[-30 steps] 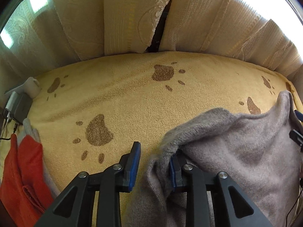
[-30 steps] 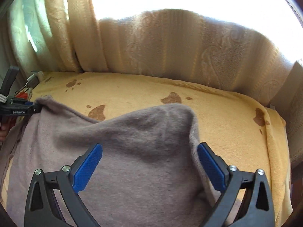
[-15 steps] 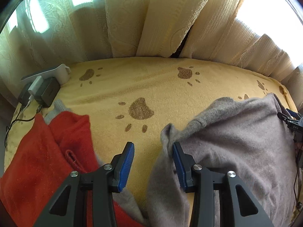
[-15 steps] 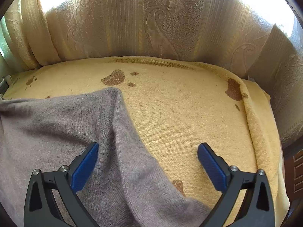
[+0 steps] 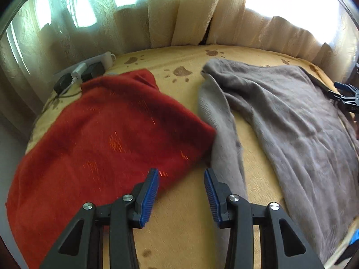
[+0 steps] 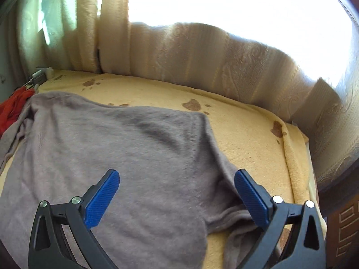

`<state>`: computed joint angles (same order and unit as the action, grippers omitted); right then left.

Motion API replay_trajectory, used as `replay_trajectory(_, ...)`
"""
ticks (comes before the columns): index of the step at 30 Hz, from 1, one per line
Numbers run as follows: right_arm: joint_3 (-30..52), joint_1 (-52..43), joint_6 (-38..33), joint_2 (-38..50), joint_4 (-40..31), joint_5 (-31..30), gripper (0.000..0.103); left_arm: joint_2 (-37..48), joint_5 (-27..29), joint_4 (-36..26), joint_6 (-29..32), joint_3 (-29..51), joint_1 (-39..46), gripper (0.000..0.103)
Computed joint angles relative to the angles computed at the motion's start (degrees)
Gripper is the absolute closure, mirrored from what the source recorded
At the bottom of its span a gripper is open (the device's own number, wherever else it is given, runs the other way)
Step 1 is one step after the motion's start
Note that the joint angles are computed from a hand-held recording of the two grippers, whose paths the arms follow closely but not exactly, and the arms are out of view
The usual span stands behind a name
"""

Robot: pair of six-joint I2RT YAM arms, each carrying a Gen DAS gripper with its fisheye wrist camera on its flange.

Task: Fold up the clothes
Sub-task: 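Move the open left gripper along the grey sleeve toward its cuff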

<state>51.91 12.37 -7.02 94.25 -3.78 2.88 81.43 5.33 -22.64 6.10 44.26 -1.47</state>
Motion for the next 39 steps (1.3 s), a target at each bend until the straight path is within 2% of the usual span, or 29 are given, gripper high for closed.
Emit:
replay_trajectory(1, -1.03, 2.58, 0.13, -1.36, -0.48, 0.47, 0.0, -2.53, 2.24, -0.35, 0.03, -2.7, 0.48, 0.06)
replay_trajectory(3, -2.8, 7.28, -0.02, -3.24, -0.97, 1.27, 0.0, -6.97, 3.37, -0.43, -0.58, -7.84, 0.11, 0.06)
replay_trajectory(9, 0.1, 21.89, 0.12, 2.57, -0.3, 8.57, 0.0, -13.62, -0.03, 2.72, -2.19, -17.48, -4.73, 0.059)
replay_trajectory(12, 0.42, 26.81, -0.94, 4.76, 0.56, 11.31, 0.0, -15.81, 3.49, 0.95, -2.0, -17.64, -3.77, 0.059)
replay_trajectory(15, 1.27, 29.89, -1.33, 7.46, 1.39, 14.2, 0.0, -18.37, 9.82, -1.88, -1.03, -17.26, -1.2, 0.059)
replay_trajectory(18, 0.94, 31.6, -0.87, 7.96, 1.44, 14.78, 0.0, -20.12, 10.03, -3.88, -0.42, -17.48, -2.22, 0.059)
replay_trajectory(24, 2.13, 31.64, 1.16, 12.06, 2.77, 13.11, 0.0, -21.41, 5.26, -2.47, -4.1, -20.46, -7.72, 0.059)
replay_trajectory(28, 2.33, 30.86, 3.05, 14.07, 3.83, 10.99, 0.0, -21.99, 7.24, -0.14, -5.35, -21.48, -5.44, 0.06)
replay_trajectory(32, 0.77, 28.72, 5.51, 14.35, 6.51, 6.86, 0.0, -21.41, 6.61, 1.66, -6.35, -21.45, -1.92, 0.085)
replay_trajectory(35, 0.73, 27.21, 7.37, 14.83, 7.02, 4.62, 0.0, -23.48, 7.08, 1.94, -6.49, -21.39, 3.13, 0.089)
replay_trajectory(39, 0.85, 26.92, 7.72, 15.03, 6.96, 4.26, 0.0, -26.63, 8.9, -0.14, -4.69, -20.12, 10.4, 0.089)
